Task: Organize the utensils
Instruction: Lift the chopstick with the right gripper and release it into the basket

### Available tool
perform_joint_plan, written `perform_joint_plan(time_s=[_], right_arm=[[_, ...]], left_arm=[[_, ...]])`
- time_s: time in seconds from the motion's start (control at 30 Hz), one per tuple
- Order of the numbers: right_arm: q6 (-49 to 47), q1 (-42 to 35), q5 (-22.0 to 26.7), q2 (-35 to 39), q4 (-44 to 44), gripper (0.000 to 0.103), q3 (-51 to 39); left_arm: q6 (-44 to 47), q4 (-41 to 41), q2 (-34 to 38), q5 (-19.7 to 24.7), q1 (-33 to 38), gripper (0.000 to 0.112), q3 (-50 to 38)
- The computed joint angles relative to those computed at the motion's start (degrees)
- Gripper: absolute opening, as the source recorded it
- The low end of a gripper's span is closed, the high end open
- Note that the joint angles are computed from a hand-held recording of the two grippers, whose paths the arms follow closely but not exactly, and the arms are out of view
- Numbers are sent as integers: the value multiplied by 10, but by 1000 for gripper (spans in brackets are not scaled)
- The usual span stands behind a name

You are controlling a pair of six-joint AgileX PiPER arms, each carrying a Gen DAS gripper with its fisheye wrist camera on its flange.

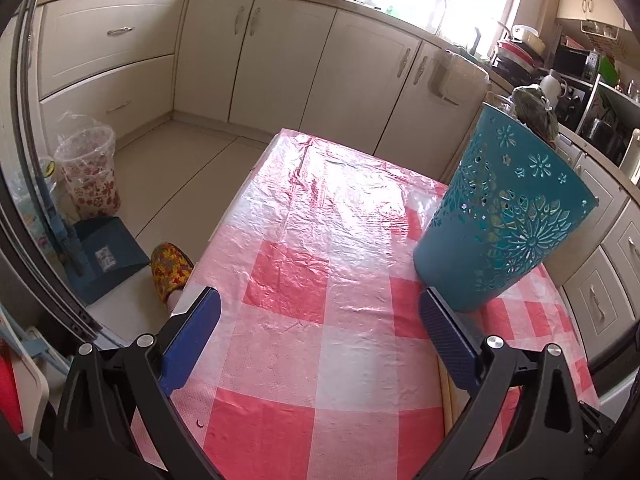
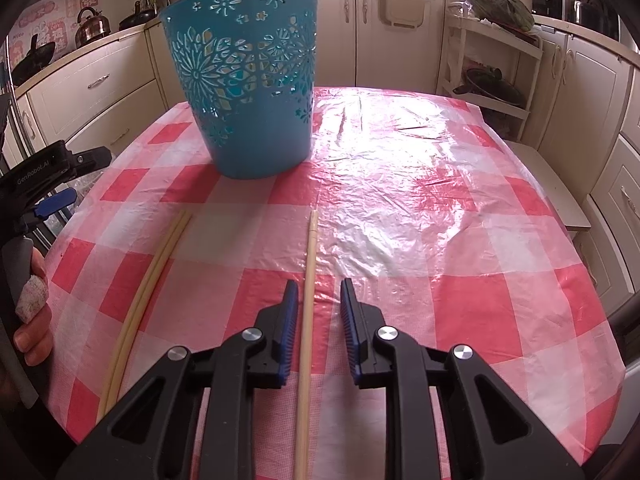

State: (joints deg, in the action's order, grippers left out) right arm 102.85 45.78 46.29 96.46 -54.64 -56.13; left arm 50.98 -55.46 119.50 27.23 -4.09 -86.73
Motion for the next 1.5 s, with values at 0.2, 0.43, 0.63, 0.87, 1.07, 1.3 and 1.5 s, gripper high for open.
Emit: perform_joint_plan(time_s=[0.2, 0.43, 0.63, 0.87, 1.07, 1.3, 1.5], right_arm=[[-2, -10, -8, -11, 8, 7, 9], [32, -13, -26, -46, -7, 6, 31], [86, -11, -17, -148, -75, 6, 30], [95, -65, -37, -140, -229, 6, -111], [150, -120, -33, -23, -331, 6, -258], [132, -141, 12, 76, -303, 6, -355], [98, -129, 32, 107, -276, 6, -374]], left_arm=[[-24, 19, 3, 5, 1, 95, -7], [-52, 51, 0, -9, -7, 95, -6], [-75, 81, 1, -15, -13, 95, -9], [-93, 99, 5, -8, -16, 95, -18], [-93, 92, 5, -8, -14, 95, -17], [-81, 75, 8, 1, -9, 95, -20], [-71, 61, 11, 8, -4, 95, -22]])
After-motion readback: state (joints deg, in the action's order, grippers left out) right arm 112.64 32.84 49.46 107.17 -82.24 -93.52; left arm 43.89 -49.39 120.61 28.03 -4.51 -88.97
